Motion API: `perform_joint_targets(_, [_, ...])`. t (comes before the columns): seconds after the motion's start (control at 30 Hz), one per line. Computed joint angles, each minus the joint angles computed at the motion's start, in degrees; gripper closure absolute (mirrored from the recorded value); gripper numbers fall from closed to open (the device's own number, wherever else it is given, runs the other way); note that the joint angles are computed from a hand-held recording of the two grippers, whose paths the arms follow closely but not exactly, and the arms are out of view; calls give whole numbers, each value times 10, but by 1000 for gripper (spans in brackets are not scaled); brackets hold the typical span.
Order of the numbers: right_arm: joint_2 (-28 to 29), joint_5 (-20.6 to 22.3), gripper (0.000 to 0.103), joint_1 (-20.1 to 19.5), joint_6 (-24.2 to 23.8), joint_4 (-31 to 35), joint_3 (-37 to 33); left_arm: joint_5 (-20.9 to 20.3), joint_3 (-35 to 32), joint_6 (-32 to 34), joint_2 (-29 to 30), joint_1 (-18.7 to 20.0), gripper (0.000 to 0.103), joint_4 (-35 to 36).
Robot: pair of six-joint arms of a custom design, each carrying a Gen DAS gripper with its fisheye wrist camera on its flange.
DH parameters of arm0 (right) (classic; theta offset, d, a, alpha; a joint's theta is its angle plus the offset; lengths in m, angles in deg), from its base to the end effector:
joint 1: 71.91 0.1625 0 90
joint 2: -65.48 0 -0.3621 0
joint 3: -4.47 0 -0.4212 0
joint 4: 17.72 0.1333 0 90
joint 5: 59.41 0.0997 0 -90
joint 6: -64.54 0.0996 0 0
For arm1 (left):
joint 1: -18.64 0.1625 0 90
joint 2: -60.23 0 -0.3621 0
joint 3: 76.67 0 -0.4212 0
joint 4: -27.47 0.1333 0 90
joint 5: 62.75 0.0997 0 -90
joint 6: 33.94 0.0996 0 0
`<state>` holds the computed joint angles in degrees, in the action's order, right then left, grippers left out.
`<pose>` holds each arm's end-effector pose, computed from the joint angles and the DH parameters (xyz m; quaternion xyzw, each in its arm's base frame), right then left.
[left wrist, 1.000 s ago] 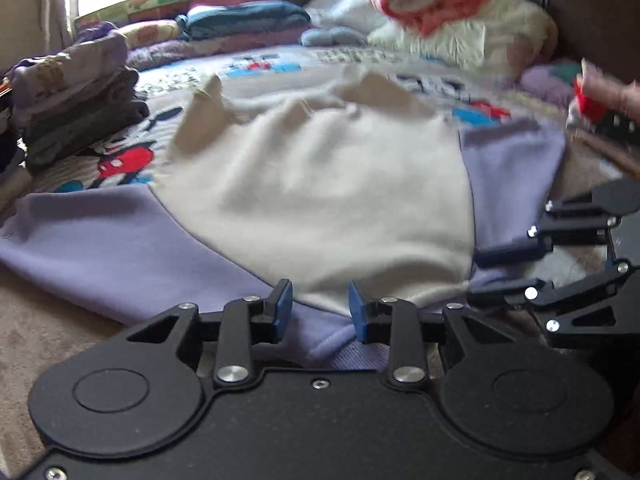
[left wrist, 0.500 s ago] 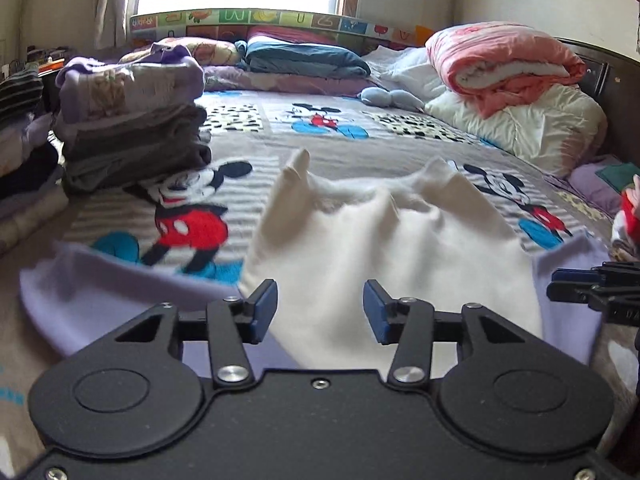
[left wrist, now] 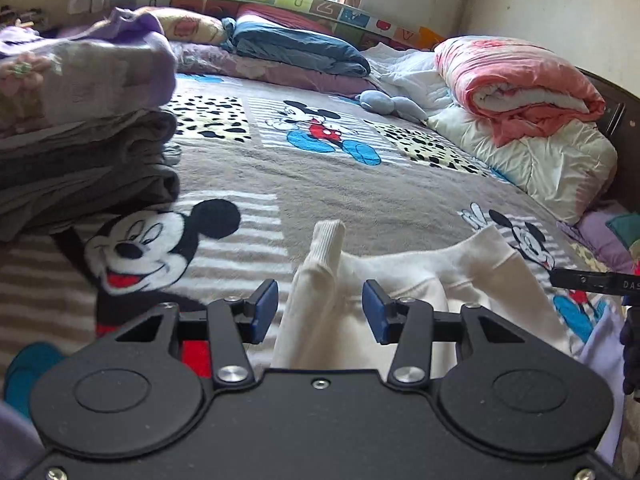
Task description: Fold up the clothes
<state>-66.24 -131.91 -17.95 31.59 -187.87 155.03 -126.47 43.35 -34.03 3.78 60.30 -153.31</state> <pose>-0.0379 -0.3296 0.3386 0.0546 -0.8520 0.4894 0.1775 -0.2684 -0.4763 0.0533 0.3381 0.8857 -0.2995 0.1076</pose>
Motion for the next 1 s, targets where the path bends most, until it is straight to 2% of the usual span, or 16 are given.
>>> perform_joint_targets(0.17, [123, -47, 50, 41, 22, -36, -64, -31, -59, 5, 39, 28, 62, 37])
perform_joint_targets(0.23, [147, -28, 52, 31, 38, -11, -86, -45, -74, 4, 48, 38, 73, 61])
perform_joint_targets(0.27, [150, -5, 57, 19, 44, 10, -93, -56, -80, 1, 50, 44, 78, 75])
perform_joint_targets(0.3, [149, 27, 83, 3, 46, 37, -99, -73, -84, -7, 50, 53, 93, 83])
perform_joint_targets(0.33, [145, 76, 94, -21, 51, 68, -105, -106, -88, -29, 47, 68, 96, 91])
perform_joint_targets(0.4, [137, 183, 94, -80, 83, 112, -109, -198, -88, -91, 39, 108, 97, 69])
perform_joint_targets(0.43, [137, 231, 94, -108, 94, 123, -107, -230, -85, -124, 36, 125, 97, 53])
perform_joint_targets(0.5, [141, 322, 94, -161, 115, 146, -106, -277, -83, -174, 37, 152, 97, 28])
perform_joint_targets(0.57, [148, 400, 94, -204, 129, 178, -108, -302, -81, -202, 40, 168, 97, 7])
perform_joint_targets(0.63, [149, 445, 95, -227, 125, 221, -112, -319, -83, -215, 44, 175, 97, 3])
perform_joint_targets(0.73, [172, 479, 95, -242, 136, 231, -116, -327, -91, -233, 50, 183, 97, 9])
perform_joint_targets(0.8, [186, 471, 95, -245, 159, 212, -119, -325, -101, -243, 53, 187, 97, 26])
perform_joint_targets(0.87, [194, 439, 95, -238, 183, 185, -122, -311, -109, -255, 55, 190, 97, 43])
perform_joint_targets(0.97, [202, 340, 95, -201, 226, 105, -120, -291, -120, -276, 60, 194, 96, 69])
perform_joint_targets(1.0, [202, 300, 96, -184, 231, 75, -116, -288, -118, -294, 59, 198, 93, 71])
